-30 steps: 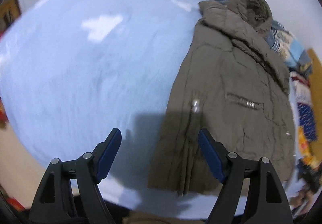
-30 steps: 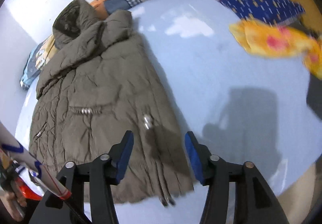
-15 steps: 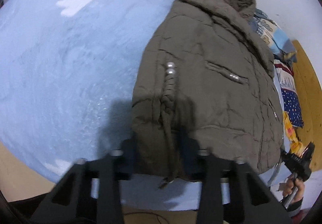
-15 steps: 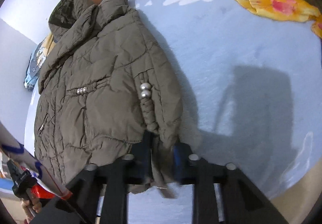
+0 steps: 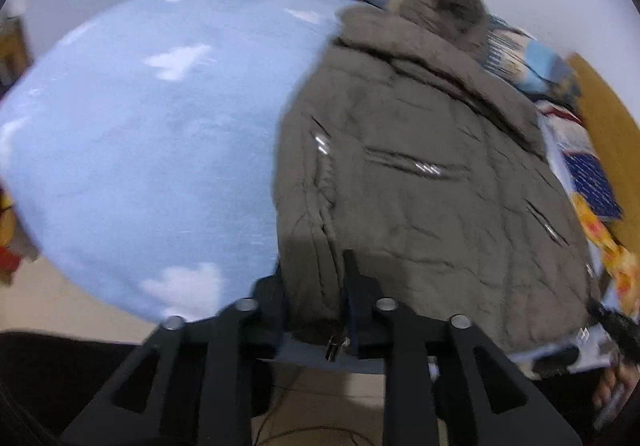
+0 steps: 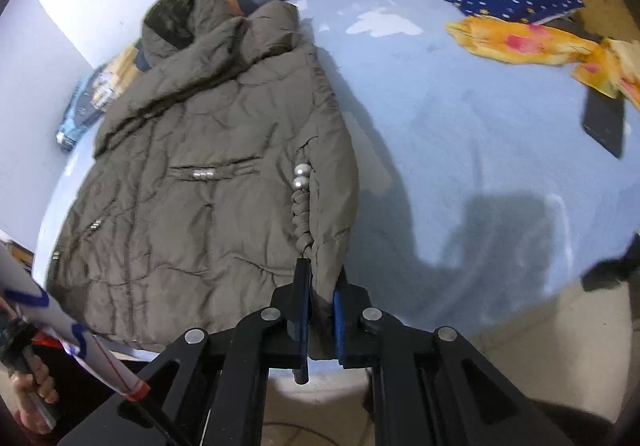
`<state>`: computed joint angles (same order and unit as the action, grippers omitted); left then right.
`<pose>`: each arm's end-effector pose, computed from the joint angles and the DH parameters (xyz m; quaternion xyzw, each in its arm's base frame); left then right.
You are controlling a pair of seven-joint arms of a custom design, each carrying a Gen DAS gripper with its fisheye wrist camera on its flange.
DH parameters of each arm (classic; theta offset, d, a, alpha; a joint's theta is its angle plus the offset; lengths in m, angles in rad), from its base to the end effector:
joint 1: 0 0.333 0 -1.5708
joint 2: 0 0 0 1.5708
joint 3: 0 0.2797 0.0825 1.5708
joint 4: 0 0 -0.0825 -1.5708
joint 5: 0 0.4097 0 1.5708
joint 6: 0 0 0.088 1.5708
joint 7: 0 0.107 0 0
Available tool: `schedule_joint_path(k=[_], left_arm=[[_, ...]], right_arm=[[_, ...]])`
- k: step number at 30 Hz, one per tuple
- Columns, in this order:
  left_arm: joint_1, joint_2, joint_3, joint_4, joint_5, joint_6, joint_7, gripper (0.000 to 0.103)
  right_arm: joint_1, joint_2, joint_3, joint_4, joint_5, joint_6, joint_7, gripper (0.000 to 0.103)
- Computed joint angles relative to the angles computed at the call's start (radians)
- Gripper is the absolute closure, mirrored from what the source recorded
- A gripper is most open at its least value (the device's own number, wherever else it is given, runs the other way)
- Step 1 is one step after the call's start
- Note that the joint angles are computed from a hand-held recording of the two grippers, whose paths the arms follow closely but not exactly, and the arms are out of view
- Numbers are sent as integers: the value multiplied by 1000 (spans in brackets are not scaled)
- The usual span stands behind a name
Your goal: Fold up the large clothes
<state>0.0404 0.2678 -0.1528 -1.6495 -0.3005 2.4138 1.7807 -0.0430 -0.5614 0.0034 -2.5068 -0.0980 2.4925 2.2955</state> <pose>0.6914 -0.0704 0.4695 -0.6322 0.7217 -0.2690 0.0841 0.4629 -0.0178 0.4949 -0.4045 0.8729 -0.1517 0.2266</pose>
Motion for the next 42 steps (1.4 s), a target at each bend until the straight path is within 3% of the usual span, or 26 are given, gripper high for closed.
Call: schedule_joint_path(k=[2,5,8,12,16,20,23,26,34,42], left_arm=[[-9,-27,16,-33,32,75,-56,58],[-6,-58,17,-55,39,146,-74,55],[0,-76,1,-49,2,159,-19,53],[-8,-99,-31,-26,-83,132,89,52],[-53,-128,-44,-20,-93,165,146,47],[-93,-207,-45,-91,-111,282,185,34],[-121,-250,-37,-149,-82,372,184,31],[-144,-263,-30,-187,-32,437,155,30],[-160,-226,-31,-180,-58,398,197,30],[-153,-205,-40,-181,-100,361,241,30]], right_arm=[[0,19,-1,23,2,-14,-2,83],[-31,15,34,57,-62,-64,50,69],[-59,-19,71,71,-151,-68,102,69],[-21,6,60,138,-169,-11,63,69],[21,78,72,234,-170,45,33,68],[54,143,110,324,-206,100,21,64],[43,166,175,369,-322,106,92,49],[51,177,212,392,-422,71,153,46],[138,238,175,420,-443,-38,163,46],[176,246,168,434,-500,-136,197,46]])
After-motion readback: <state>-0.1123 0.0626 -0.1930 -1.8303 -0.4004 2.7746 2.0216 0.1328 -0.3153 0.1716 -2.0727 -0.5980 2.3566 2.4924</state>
